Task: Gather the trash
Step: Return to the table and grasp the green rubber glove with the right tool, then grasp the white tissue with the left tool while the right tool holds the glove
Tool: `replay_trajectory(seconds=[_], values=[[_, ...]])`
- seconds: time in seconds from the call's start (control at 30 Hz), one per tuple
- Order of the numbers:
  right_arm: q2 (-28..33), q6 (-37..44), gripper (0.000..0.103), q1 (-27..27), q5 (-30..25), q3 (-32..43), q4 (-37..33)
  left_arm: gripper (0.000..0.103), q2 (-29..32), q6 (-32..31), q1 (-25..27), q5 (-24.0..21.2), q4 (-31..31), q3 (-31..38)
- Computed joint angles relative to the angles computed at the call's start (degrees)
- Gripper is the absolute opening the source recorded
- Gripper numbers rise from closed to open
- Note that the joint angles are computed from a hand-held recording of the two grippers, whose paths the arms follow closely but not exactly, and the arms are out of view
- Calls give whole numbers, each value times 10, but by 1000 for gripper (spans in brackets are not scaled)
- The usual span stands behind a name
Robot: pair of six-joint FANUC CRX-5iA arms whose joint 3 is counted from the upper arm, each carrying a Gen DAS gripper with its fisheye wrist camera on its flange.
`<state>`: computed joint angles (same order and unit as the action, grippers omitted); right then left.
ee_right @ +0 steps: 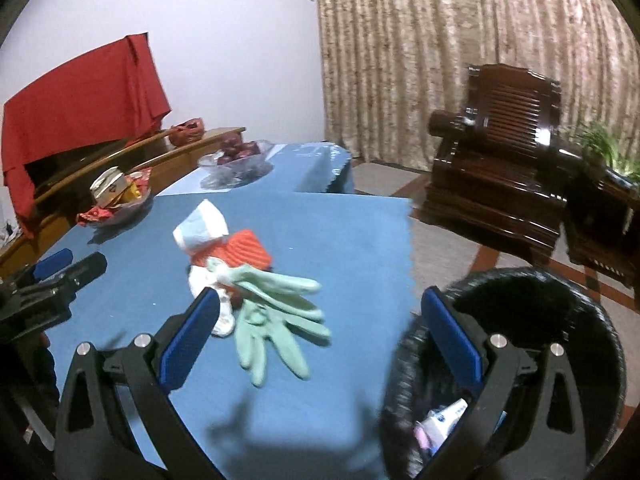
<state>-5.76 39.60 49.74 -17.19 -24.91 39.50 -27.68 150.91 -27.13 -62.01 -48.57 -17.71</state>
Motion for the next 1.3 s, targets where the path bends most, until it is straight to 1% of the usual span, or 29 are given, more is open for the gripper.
replay_trajectory(seconds=[0.1,0.27,0.43,0.57,0.73,0.83,0.97,1.07,1.13,1.17,1.2,1.23,1.27,1.3], values=[[31,10,98,7,12,21,-1,94,-11,-12,26,12,13,-12],[85,52,98,18,9,66,-40,91,-15,-34,71,43,36,-29],[137,137,98,24,-14,120,-111,89,-11,-65,124,84,70,-47],[171,173,96,20,-23,151,-146,87,-5,-71,145,100,83,-53],[203,233,87,15,-43,190,-204,86,8,-80,165,120,96,-57],[221,266,86,13,-58,214,-231,86,16,-85,177,134,105,-59],[242,327,82,9,-85,253,-288,86,26,-84,180,142,106,-56],[253,380,74,5,-103,279,-335,86,31,-79,180,144,106,-56],[259,431,63,0,-125,303,-385,86,33,-78,181,145,107,-56],[260,442,59,-1,-130,308,-396,86,34,-78,181,145,108,-56],[261,463,51,-3,-137,315,-417,86,34,-78,181,145,108,-56],[260,478,45,-5,-143,320,-432,86,34,-79,181,146,108,-56],[256,486,42,-7,-145,319,-440,86,35,-78,180,146,107,-56],[255,505,35,-10,-151,325,-461,86,36,-77,178,146,107,-56]])
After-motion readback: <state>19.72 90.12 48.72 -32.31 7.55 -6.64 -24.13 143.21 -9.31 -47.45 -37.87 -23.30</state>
